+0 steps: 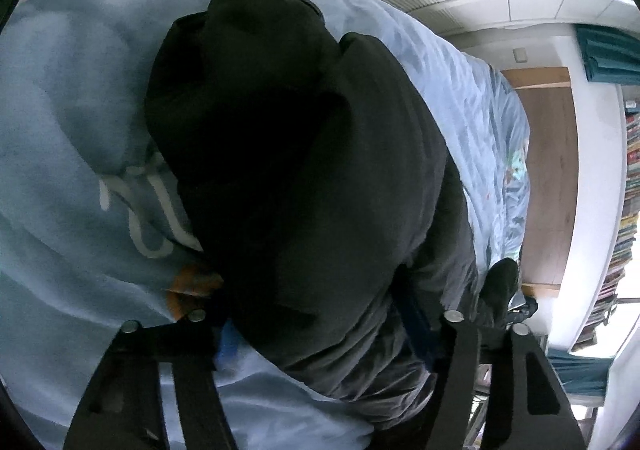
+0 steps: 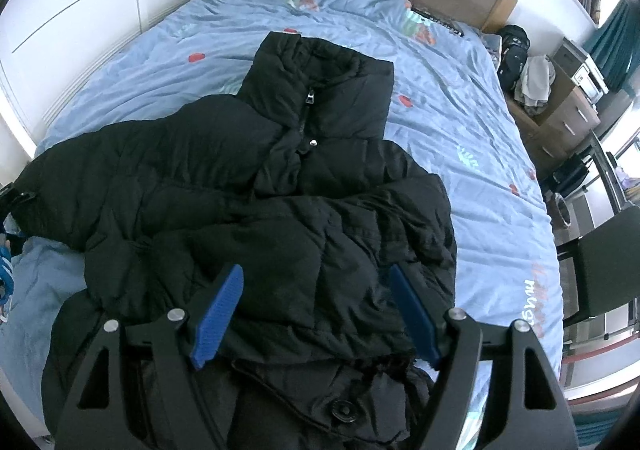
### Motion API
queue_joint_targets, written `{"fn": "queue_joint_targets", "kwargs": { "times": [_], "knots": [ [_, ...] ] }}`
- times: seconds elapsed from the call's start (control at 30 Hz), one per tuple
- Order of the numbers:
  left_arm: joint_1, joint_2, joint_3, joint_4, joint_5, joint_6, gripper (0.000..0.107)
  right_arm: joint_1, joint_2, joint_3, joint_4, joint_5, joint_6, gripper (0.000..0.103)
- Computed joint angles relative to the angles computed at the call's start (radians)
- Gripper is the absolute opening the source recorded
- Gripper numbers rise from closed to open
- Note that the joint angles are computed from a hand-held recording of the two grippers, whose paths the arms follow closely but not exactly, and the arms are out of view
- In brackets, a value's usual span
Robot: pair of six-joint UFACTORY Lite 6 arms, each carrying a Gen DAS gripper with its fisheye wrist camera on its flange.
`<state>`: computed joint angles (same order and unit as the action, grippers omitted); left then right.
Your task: Fold large clothes
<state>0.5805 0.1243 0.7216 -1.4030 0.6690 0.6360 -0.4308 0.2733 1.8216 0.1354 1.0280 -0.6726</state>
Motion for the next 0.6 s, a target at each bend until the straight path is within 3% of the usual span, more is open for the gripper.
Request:
{"fn": "queue_joint_targets", "kwargs": {
  "times": [0.2,0.6],
  "knots": [
    [-0.019,-0.009,0.020,0.002,0.003,-0.005,0.031,-0.029,-0.004,0.002,0.018,0.009,-0.020,0.075],
    [-0.093,-0.062,0.103,0.152,-0.041,-0.188,0.015,-0.128,-0.012,0.006,0.080,0.041,-0.103,0.075]
  ]
}}
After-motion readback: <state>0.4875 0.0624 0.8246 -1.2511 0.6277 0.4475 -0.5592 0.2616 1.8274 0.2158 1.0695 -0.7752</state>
